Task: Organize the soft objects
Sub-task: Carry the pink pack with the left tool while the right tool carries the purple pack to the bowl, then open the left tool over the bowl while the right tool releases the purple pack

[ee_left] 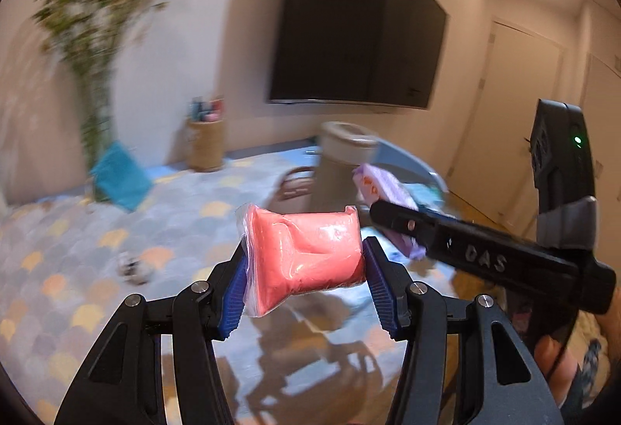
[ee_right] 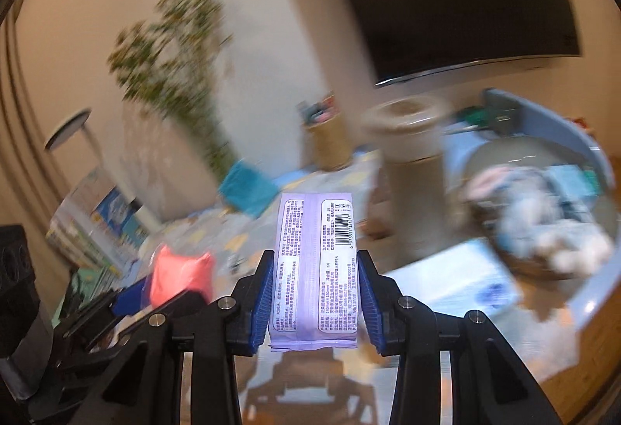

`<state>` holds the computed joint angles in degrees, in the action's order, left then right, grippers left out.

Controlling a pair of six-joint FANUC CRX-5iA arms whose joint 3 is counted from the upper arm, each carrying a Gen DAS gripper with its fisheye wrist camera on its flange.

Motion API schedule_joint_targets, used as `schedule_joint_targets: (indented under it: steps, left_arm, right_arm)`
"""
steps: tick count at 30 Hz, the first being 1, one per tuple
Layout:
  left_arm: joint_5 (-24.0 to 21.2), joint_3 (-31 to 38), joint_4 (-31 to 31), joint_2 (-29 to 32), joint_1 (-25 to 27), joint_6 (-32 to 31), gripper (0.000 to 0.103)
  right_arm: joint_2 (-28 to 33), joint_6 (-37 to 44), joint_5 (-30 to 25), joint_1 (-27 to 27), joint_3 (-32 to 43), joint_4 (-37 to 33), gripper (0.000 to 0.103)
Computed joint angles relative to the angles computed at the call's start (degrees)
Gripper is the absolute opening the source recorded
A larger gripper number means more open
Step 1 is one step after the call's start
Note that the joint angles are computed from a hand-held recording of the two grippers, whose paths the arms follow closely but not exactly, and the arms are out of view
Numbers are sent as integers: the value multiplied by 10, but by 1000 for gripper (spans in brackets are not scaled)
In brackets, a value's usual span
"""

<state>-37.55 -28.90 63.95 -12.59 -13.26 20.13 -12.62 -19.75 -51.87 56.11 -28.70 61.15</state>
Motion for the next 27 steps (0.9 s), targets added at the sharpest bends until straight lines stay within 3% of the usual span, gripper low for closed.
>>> schedule_joint_targets:
  steps: [6,8,10,12,17,25,27]
  left_arm:
    - [44,48,-71,49,-97,46,53]
    - [76,61,-81,67,-135,45,53]
    - [114,64,-55,80,-173,15,53]
    - [118,85,-40,106,-195,9,53]
    - [110,196,-122,197,-222,116,53]
    - [139,308,-293,276,-249,244,55]
    - [143,326,-330,288,-249,286,66]
  right_arm:
    - [-104,-56,-142,14,-82,5,39]
    - [-142,-69,-147,-2,-112,-7,39]
    - [-181,-73,-134,-30,-138,-24,39]
    - [-205,-54,-123,-69,-152,-37,39]
    - [-209,50,-43,-193,-141,-98,40]
    - [-156,211,90,-350,-91,-221,40]
    - [-140,256,120,-377,-74,-262,46]
